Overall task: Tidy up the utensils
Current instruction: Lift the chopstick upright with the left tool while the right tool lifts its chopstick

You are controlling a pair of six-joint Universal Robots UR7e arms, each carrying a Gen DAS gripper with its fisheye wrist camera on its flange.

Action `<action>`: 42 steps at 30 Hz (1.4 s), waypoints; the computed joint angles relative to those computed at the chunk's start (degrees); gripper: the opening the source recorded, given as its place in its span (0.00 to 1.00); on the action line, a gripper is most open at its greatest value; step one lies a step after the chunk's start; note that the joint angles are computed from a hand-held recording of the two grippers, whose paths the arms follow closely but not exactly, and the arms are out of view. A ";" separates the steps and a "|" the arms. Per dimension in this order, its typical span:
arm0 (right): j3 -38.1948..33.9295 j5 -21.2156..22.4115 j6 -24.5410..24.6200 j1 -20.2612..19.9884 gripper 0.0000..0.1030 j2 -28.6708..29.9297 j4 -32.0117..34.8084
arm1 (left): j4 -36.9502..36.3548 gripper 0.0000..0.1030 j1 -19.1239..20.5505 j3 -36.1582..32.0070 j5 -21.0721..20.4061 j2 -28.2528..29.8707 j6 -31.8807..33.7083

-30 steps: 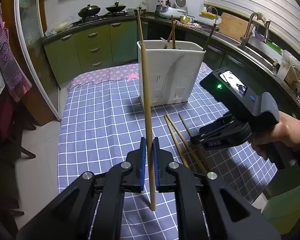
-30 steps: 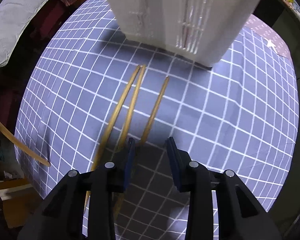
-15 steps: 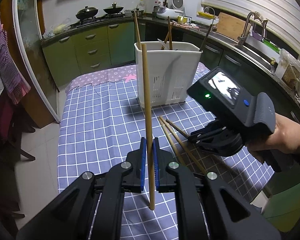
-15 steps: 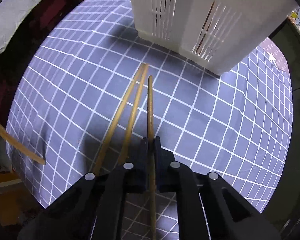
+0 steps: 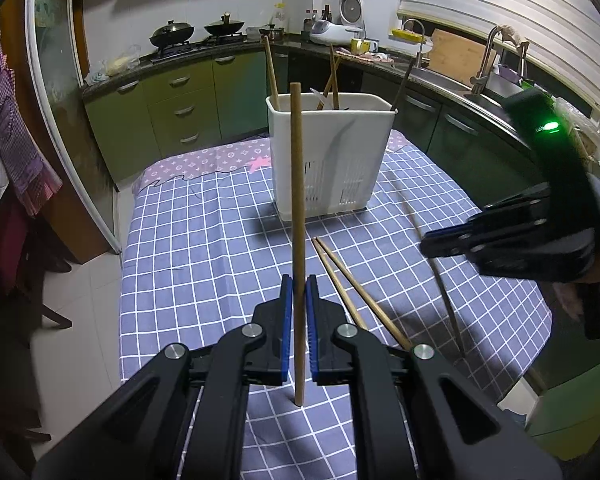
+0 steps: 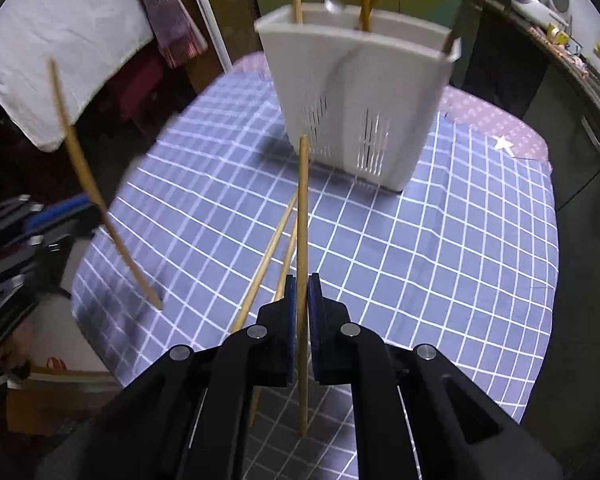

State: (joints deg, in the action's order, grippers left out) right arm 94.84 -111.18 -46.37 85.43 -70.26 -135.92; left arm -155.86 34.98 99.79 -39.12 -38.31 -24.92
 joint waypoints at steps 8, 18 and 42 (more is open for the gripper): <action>3.38 6.24 -2.34 -2.60 0.07 -6.34 -2.51 | -0.25 0.07 -0.58 0.61 0.15 -0.33 -0.02; 6.14 9.70 -3.68 -4.32 0.07 -10.40 -4.58 | 0.19 0.07 -0.78 0.73 0.24 -0.50 -0.25; 3.25 12.12 -2.83 -2.21 0.07 -10.05 -3.16 | 0.34 0.07 -1.10 -1.27 -1.01 -1.10 2.52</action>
